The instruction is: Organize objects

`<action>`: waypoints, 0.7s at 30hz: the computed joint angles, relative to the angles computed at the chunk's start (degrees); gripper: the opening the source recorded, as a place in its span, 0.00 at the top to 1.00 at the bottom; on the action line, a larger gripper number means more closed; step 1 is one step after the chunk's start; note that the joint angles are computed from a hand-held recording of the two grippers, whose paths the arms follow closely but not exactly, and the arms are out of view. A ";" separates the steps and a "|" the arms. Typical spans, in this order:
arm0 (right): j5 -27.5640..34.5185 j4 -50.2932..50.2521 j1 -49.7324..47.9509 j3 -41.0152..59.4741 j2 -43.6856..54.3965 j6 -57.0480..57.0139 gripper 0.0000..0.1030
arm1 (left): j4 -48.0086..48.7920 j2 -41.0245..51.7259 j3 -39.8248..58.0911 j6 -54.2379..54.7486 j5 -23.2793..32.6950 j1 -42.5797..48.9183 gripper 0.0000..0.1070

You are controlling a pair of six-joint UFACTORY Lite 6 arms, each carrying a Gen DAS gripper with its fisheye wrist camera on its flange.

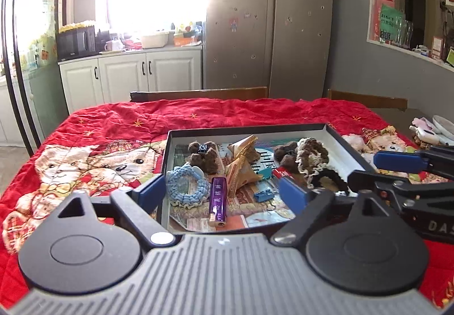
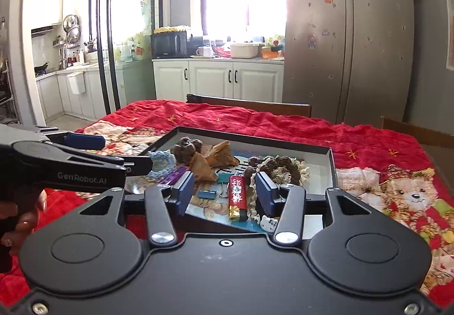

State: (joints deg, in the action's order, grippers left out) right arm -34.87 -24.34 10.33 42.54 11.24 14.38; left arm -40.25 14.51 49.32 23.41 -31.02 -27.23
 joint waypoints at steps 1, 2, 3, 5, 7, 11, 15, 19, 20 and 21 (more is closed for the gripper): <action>0.34 -0.16 -0.04 -2.12 -2.64 0.13 0.54 | -1.32 -1.45 -1.16 0.82 -0.11 -0.65 0.09; 0.56 0.01 0.03 -4.31 -5.19 0.02 0.54 | -2.56 -3.12 -2.51 1.52 -0.25 -1.37 0.06; 1.58 0.37 0.28 -6.28 -7.86 -0.13 0.53 | -4.20 -4.25 -3.26 2.66 -0.29 -2.03 0.04; 3.29 1.13 0.73 -10.30 -13.28 -0.78 0.52 | -8.56 -7.47 -5.67 5.30 -1.20 -4.01 0.04; 4.19 2.70 1.20 -14.31 -18.30 -1.95 0.50 | -12.11 -10.38 -7.76 7.62 -1.95 -5.94 0.04; 6.84 -0.43 0.18 -20.71 -28.08 2.41 0.48 | -18.89 -15.30 -11.26 12.01 -2.32 -8.92 0.04; 10.33 -4.58 -1.32 -25.94 -38.20 7.57 0.43 | -23.54 -18.41 -14.14 14.56 -3.69 -12.27 0.04; 14.96 -6.96 -1.03 -30.27 -47.36 10.67 0.36 | -26.34 -20.22 -16.36 16.43 -3.95 -15.03 0.04; 15.39 -7.99 -1.27 -30.74 -48.10 11.04 0.34 | -26.98 -20.67 -16.98 16.66 -4.23 -15.75 0.04; 16.58 -7.14 -0.88 -31.99 -50.22 9.97 0.30 | -27.89 -21.07 -17.58 16.98 -4.66 -16.50 0.04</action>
